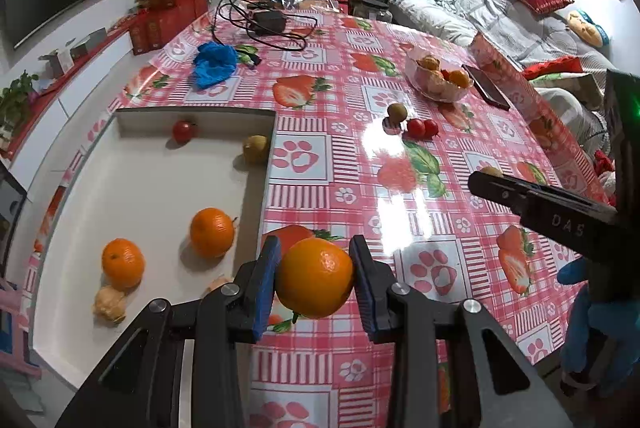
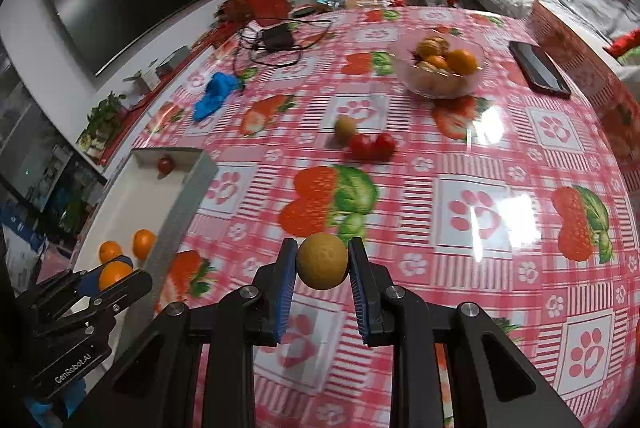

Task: Organize fruits
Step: 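Carry the orange and the brown round fruit over the white tray with both tools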

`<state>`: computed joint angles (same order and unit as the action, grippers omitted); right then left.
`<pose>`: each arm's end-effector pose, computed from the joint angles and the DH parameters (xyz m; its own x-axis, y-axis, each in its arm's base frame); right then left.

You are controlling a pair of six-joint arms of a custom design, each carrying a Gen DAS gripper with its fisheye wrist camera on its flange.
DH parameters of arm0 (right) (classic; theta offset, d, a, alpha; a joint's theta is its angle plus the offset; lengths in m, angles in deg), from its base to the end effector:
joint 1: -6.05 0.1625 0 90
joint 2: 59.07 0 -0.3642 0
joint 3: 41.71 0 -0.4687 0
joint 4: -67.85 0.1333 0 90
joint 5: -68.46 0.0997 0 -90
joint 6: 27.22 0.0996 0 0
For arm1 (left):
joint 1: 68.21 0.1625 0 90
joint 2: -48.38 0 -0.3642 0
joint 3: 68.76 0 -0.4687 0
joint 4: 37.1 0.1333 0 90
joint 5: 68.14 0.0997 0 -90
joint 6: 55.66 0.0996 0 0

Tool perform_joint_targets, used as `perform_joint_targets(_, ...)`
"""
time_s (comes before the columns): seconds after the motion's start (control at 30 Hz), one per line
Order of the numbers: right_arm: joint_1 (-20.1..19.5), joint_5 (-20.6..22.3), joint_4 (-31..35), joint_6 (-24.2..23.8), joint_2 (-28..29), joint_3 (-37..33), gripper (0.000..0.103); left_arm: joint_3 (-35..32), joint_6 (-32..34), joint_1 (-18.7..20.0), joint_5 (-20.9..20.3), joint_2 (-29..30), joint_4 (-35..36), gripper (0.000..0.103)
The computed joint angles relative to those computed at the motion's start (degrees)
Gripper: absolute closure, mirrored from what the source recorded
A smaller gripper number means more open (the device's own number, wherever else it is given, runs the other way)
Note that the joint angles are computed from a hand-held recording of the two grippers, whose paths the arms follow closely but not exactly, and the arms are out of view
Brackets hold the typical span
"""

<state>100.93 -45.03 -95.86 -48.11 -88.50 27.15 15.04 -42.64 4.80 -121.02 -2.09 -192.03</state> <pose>0.1624 -0.8021 0.0244 -0.8465 -0.1575 0.5085 -0.3983 0.8211 -0.4088 -0.0342 -0.7737 0.1705 -0.7769 0.1159 -0.6188 0.4351 0.8093 -0.3947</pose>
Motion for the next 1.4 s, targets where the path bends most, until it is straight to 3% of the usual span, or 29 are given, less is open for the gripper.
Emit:
perform_joint_targets(0.73, 5.89, -2.39, 3.78, -3.22, 6.45, -5.45, 0.076, 4.79, -2.75, 3.80, -1.27, -6.97, -3.25, 0.065)
perform_joint_targets(1.4, 8.39, -1.80, 13.75, -4.45, 16.26, -17.60, 0.076, 3.13, -5.32, 7.83, -0.23, -7.48, -2.70, 0.065)
